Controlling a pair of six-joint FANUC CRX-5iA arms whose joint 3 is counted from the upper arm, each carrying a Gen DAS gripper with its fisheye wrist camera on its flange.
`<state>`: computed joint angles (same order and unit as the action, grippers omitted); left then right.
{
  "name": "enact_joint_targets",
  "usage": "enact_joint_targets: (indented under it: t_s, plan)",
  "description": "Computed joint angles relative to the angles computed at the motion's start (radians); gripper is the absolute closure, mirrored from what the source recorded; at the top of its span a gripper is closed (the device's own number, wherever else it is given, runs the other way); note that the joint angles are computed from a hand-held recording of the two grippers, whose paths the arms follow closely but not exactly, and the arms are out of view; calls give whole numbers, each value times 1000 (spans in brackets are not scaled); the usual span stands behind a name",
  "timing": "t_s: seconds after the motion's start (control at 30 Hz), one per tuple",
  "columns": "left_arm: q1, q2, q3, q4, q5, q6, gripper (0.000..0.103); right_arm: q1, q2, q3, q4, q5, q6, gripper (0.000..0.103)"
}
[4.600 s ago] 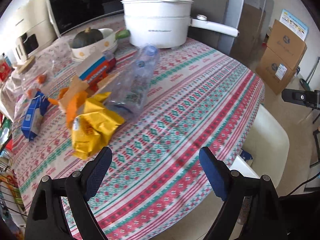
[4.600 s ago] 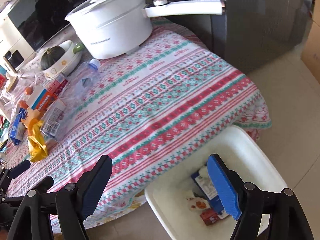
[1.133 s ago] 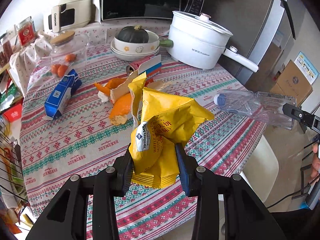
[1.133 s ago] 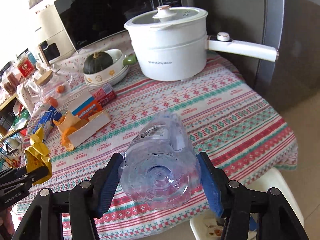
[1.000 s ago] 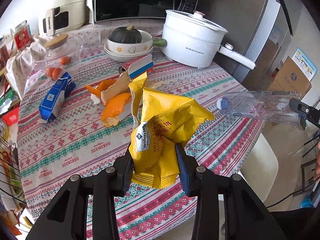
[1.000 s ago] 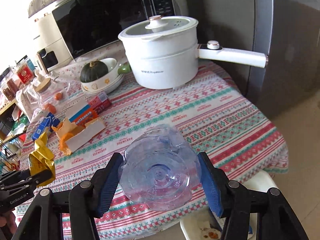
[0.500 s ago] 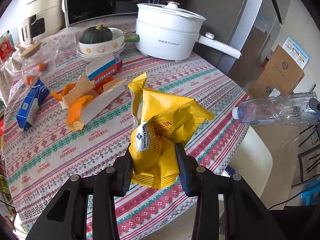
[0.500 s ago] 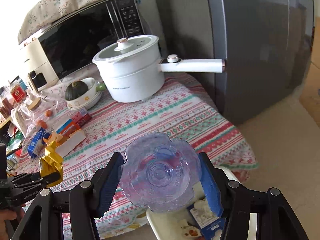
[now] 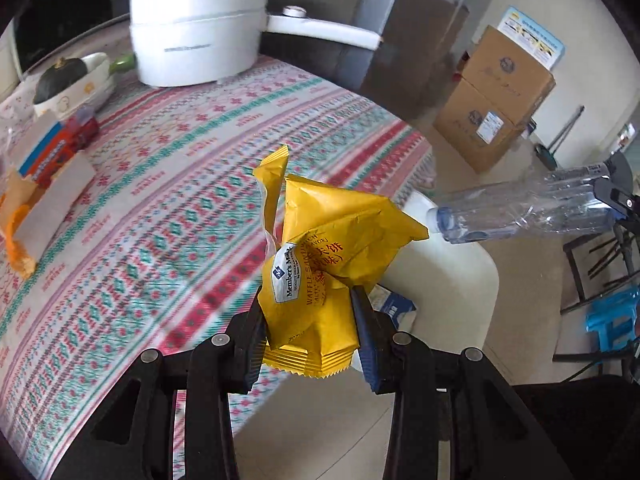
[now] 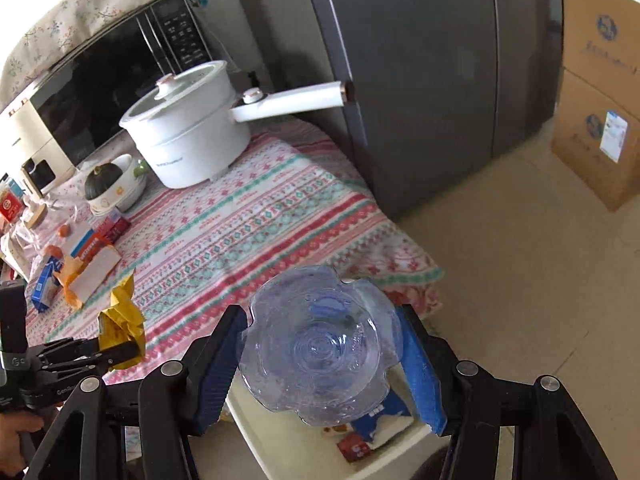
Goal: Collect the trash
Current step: 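Carry the chip bag and bottle to the white bin and open both tools, then move both open tools back over the table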
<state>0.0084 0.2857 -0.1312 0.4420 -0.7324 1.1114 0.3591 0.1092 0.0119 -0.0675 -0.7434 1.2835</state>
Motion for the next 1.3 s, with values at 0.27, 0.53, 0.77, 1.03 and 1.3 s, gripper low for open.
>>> enact_joint_targets:
  t_s: [0.27, 0.53, 0.77, 1.03, 1.3]
  plan:
    - [-119, 99, 83, -61, -53, -22, 62, -55, 66, 18, -55, -106, 47, 38]
    - [-162, 173, 136, -124, -64, -14, 61, -73, 108, 30, -54, -159, 63, 38]
    - [-141, 157, 132, -137, -76, -38, 33, -86, 126, 60, -65, -182, 57, 38]
    - [-61, 21, 36, -164, -34, -12, 11, -68, 146, 71, -32, -191, 42, 38]
    - [65, -112, -67, -145, -21, -74, 5, -31, 198, 108, 31, -231, -57, 36]
